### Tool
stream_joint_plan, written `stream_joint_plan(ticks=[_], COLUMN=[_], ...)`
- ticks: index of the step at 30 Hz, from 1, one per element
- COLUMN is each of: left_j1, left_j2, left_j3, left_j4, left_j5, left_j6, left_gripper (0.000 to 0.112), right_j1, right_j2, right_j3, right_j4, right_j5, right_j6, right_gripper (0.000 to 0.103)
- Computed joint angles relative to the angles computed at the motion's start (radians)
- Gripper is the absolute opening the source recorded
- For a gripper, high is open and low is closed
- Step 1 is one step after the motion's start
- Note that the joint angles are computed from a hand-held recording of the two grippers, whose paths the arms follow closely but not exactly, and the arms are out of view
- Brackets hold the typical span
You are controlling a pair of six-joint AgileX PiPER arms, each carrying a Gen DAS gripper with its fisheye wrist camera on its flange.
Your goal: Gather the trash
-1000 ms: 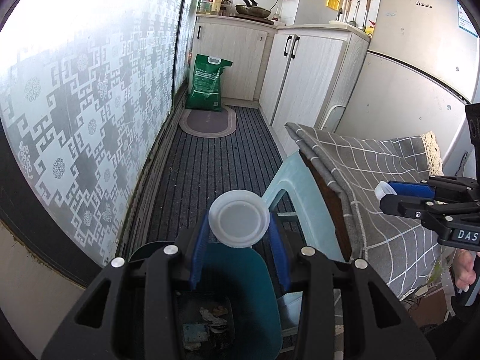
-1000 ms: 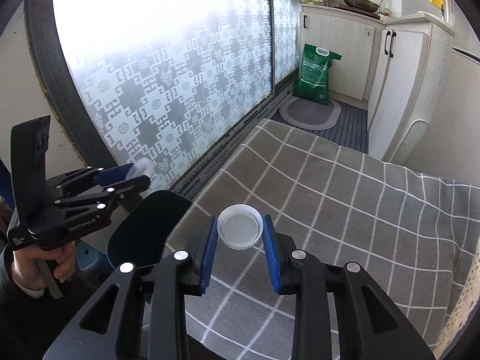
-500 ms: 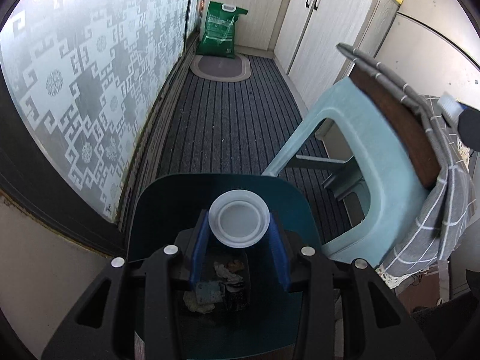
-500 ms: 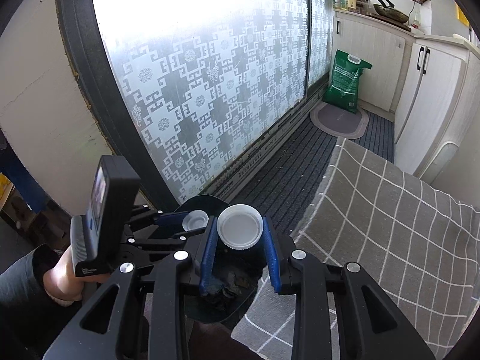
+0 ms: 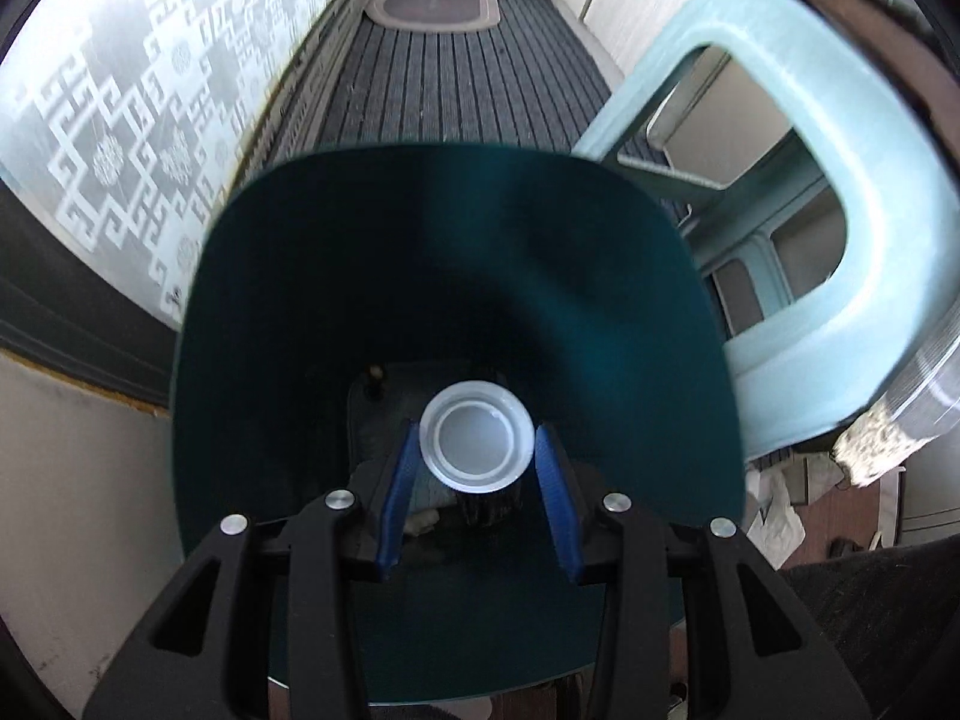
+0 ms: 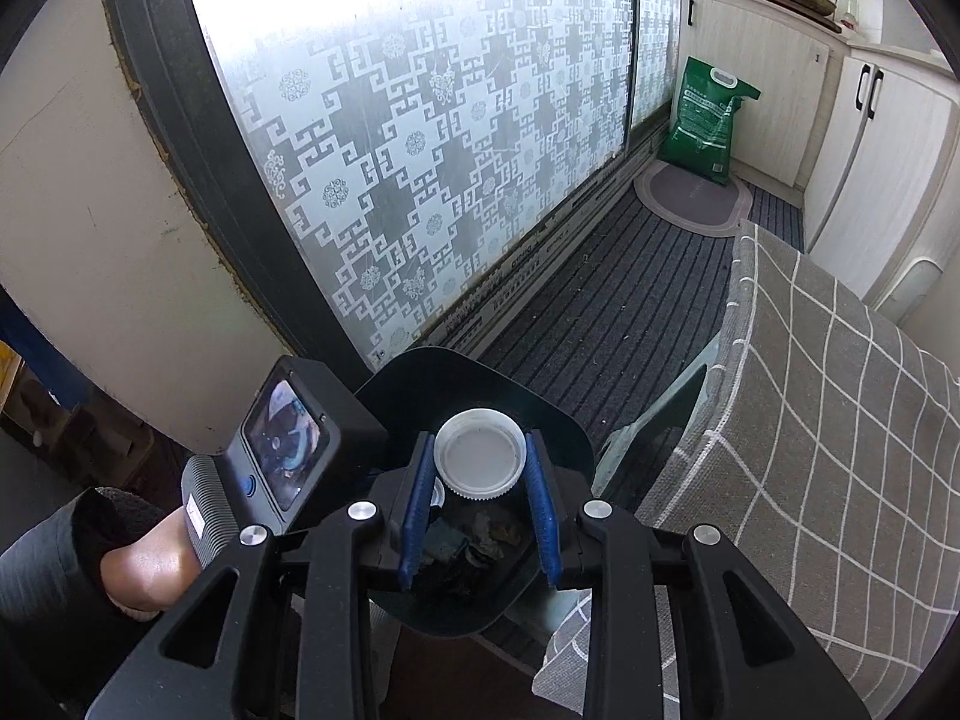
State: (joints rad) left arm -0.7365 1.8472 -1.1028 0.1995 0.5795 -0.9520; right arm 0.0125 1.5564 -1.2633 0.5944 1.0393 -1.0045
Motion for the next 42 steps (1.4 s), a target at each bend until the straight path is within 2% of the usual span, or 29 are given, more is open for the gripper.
stream_joint_plan(ticks=[4,6,9,12,15,17,19,24,32,36,40,42], left_j1=[-0.014,-0.029,-0.051,-0.069,-0.111,-0.154,-0.183,-0.261,-0.310,-0.318,-0.312,-0.313], left_j2=[-0.014,-0.034,-0.079,-0.142,-0.219,-0.256,-0.303,-0.402,-0.484,-0.492,-0.487,-0.491], left_j3=[0.024,0.037,0.077,0.121,0.164,0.174,0.200,0.236,0.230,0.206,0.201,0.197], left_j4=[0.020,0.068,0.177,0.335,0.502,0.612,0.697,0.842,0.965,0.959,0.952,0.956], left_j5=[-0.003,0.003,-0.002,0.009,0.053,0.132,0.167,0.293,0.370,0.389,0.387,0.393], left_j6=[-0.031,-0.079,-0.196,-0.353,-0.542,-0.650,-0.748,-0.891,-0.972,-0.917,-0.895,-0.894], left_gripper=[0.042,0.037,0.028,0.026,0.023,0.015,0.014,0.008,0.008,0.010,0.010,0.012], right_j1=[0.021,0.031,0.048,0.068,0.103,0.127,0.152,0.210,0.273,0.293,0.303,0.303], right_j2=[-0.011,-0.014,-0.009,0.000,0.009,0.016,0.026,0.060,0.141,0.174,0.193,0.180], right_j3=[0.023,0.035,0.055,0.073,0.089,0.098,0.105,0.123,0.162,0.187,0.217,0.233], right_j4=[-0.020,-0.026,-0.042,-0.057,-0.083,-0.103,-0.122,-0.164,-0.222,-0.260,-0.265,-0.251], right_j5=[-0.020,-0.031,-0.052,-0.074,-0.104,-0.124,-0.143,-0.184,-0.242,-0.273,-0.298,-0.305], right_j6=[0.018,0.024,0.035,0.044,0.065,0.083,0.106,0.152,0.218,0.244,0.247,0.236], right_gripper=[0.030,0.030,0.030,0.030,0.030,0.030,0.030,0.030,0.030,0.031,0.040,0.040])
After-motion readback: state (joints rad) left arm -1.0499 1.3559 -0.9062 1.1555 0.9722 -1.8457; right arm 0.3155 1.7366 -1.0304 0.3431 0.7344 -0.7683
